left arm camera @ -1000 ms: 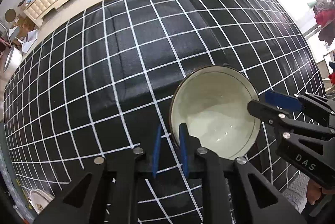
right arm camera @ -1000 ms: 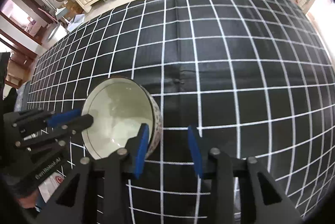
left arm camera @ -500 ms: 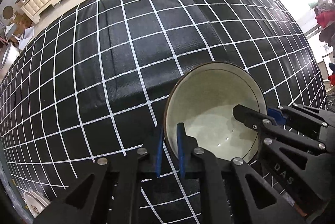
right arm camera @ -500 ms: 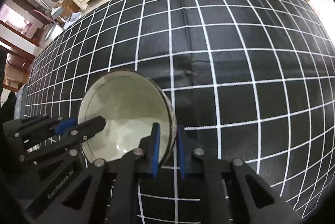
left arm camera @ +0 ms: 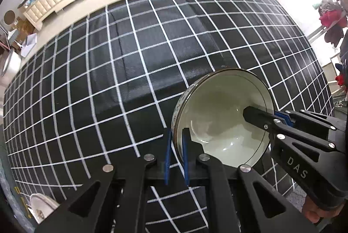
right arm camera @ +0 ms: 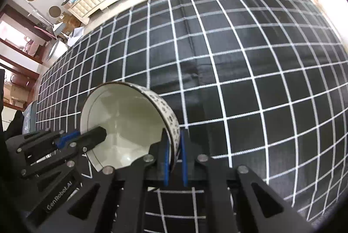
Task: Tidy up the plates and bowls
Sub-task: 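Lift the floral-pattern bowl and carry it over the nested white bowls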
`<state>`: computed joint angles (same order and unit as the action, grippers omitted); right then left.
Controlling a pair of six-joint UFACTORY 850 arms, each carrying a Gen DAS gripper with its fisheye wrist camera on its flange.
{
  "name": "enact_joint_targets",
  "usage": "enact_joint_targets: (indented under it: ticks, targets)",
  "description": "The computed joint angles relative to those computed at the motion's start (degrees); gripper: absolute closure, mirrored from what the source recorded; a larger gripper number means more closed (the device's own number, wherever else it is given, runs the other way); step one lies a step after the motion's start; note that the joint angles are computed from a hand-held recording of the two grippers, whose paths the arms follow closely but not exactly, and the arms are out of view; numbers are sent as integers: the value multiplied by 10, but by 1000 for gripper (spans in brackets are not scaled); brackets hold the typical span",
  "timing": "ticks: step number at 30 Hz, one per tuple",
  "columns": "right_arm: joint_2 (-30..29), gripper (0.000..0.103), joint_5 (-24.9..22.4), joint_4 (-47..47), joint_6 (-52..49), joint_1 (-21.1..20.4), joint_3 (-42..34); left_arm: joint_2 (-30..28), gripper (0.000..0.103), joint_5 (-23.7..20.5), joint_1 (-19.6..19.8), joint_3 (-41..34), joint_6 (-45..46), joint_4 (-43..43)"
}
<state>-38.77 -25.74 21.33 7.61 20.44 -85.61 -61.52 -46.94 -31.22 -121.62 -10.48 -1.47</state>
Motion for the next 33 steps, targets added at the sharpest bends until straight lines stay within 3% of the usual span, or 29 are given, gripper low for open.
enact_joint_targets:
  ticks: [9, 13, 22, 33]
  targets:
    - [68, 91, 11, -62, 62, 36, 31, 140, 95, 74, 12, 164, -21, -1]
    - [61, 91, 5, -104, 112, 68, 2, 204, 95, 102, 22, 240, -43, 14]
    - [49, 91, -11, -110, 112, 123, -19, 325, 95, 162, 49, 414, -80, 41]
    - [8, 91, -59, -140, 143, 177, -56, 399, 95, 199, 75, 554, -67, 10]
